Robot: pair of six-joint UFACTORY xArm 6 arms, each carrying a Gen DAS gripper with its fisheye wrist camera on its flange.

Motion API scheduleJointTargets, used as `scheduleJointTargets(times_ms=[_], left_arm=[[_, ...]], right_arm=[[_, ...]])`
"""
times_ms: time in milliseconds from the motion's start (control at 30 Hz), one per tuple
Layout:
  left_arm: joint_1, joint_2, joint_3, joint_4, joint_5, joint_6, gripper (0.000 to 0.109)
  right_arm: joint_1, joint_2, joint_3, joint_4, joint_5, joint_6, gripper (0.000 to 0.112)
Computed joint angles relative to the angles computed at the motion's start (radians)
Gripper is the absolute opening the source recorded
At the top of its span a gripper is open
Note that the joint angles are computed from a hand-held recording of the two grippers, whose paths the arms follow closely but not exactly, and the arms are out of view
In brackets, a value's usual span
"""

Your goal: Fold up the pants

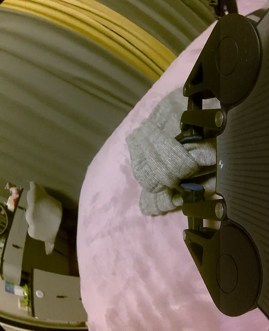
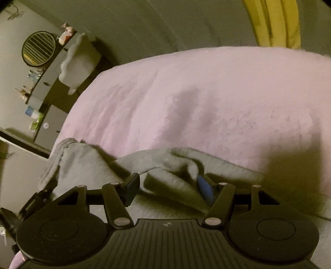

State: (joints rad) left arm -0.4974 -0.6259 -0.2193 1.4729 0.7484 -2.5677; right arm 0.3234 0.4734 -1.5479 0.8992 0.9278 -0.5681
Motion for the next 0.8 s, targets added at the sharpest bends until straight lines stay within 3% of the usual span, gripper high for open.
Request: scheduleJointTargets(times_ms=[67,167,300,433,567,633,667,733,800], left_arm=[[-0.021,0.019,-0.019,-0.037,0.043,0.032,0.05],[-0.04,0.061,-0.066,-0.039,0.102,0.149,0.05],[-0.096,0.126,-0.121,-0.081,0.191,0.208,0.047],[-0.053,0.117,-0.087,-0.129,0.109,0.201,0.045],[-0.073,0.115,-0.094,-0.154,0.133,0.211,0.045],[-0.093,0.145,-0.113,-0.161,0.164,0.221,0.045],[-0.098,0.155,-0.12,-0.166,0.172,0.227,0.046],[-0.103,0.159,-0.13,-0.185,0.184,0.247,0.045],[-0.115,0.153,-0.139,-0.196,0.206,0.268,0.044]], right_arm=[[-0.005,0.016,-0.026,-0.034,0.034,0.034,0.055],[-0.002,0.039,-0.057,-0.063,0.045,0.058,0.052],[-0.01,0.043,-0.07,-0.04,0.077,0.031,0.032],[0.002,0.066,-0.092,-0.058,0.081,0.062,0.034],[-0.006,0.106,-0.149,-0.028,0.15,0.078,0.056],[0.002,0.106,-0.154,-0.05,0.138,0.09,0.049],[0.013,0.097,-0.141,-0.077,0.107,0.091,0.033],[0.038,0.061,-0.083,-0.101,0.008,0.063,0.011],[0.059,0.016,-0.013,-0.078,-0.098,0.025,0.007]])
